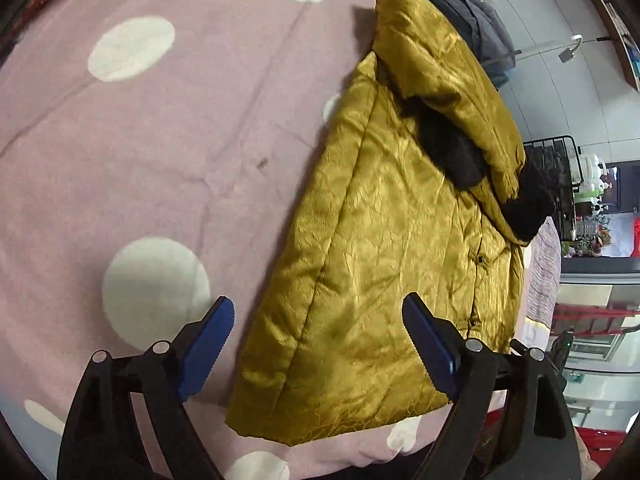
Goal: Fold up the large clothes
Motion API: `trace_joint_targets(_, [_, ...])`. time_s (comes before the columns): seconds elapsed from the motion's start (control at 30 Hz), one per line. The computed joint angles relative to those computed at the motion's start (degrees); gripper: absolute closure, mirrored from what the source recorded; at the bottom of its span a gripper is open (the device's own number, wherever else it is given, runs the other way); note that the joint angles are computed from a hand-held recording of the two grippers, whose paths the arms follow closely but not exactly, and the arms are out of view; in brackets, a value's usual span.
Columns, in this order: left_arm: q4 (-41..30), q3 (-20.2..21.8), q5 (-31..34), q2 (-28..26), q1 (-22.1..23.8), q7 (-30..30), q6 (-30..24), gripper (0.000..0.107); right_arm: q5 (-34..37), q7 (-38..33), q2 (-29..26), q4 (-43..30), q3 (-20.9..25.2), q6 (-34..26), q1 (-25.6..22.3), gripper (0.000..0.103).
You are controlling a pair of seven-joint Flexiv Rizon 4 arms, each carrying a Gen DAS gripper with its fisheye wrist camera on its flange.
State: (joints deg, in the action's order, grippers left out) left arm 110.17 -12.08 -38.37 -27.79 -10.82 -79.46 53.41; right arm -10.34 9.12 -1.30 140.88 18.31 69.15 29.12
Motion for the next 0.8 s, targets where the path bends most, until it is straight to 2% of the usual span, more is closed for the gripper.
trace_joint_targets(0.1, [1.9,-2.1,-3.9,-0.1,0.6,2.6,1.2,0.024,-1.6,2.6,1.6,1.1,0.2,-1.6,0.0,0.024])
trace_joint_targets(0.2, [2.1,-2.3,-4.6,-0.7,0.0,3.3,0.5,0.024,-1.1,3.4,3.2,2.6,0.4,-1.7,-0.5,0.024])
trace_joint_targets(0.3, [0.9,-1.1,-1.1,-1.7,-1.3,2.9,-0.5,0.024,3.1,-0.5,2.6,3.5,0.4,0.9,-0.7,0.024])
trace_joint_targets(0.4, [0.8,-1.3,-0.9,-2.0,-1.4,2.6,-0.3,0.024,7.1,-6.2,1.8,1.5,0.4,-0.3,-0.4,0.025])
trace_joint_targets(0.47, [1.6,-3.3,-4.6,-1.8,-0.2,4.4,-0.4,0.024,12.3,-12.5,0.0,-0.1,1.0,2.7,0.0,0.048])
trace_joint_targets(0.5, [1.9,-4.4,-6.6,-1.7,0.3,5.9,-1.2,0.024,15.7,-15.5,-1.1,-1.0,1.7,4.6,0.3,0.052])
trace_joint_targets(0.53, [1.8,-4.3,-6.6,-1.6,0.1,6.5,-2.1,0.024,16.3,-16.3,-1.7,-1.5,1.9,5.0,0.6,0.056])
trace_joint_targets(0.6, [0.1,-1.9,-1.2,-2.1,-1.8,5.2,-4.3,0.023,16.2,-16.8,-2.2,-2.2,1.9,4.0,0.9,0.059])
trace_joint_targets(0.67, [-1.7,0.5,4.6,-2.8,-3.4,2.6,-6.2,0.023,16.7,-16.5,-2.3,-1.9,2.1,4.0,1.1,0.067])
trace_joint_targets(0.7, [-1.7,0.2,4.8,-3.0,-3.3,3.2,-5.7,0.023,17.5,-16.8,-2.3,-2.1,2.2,3.9,1.1,0.07])
trace_joint_targets(0.77, [-2.1,0.0,4.9,-3.3,-3.0,2.8,-6.2,0.024,20.8,-19.8,-2.1,-2.6,2.8,3.9,0.7,0.082])
trace_joint_targets(0.8, [-2.5,0.3,5.5,-3.4,-3.1,2.0,-6.6,0.03,21.3,-20.5,-1.9,-2.5,2.8,4.3,0.7,0.085])
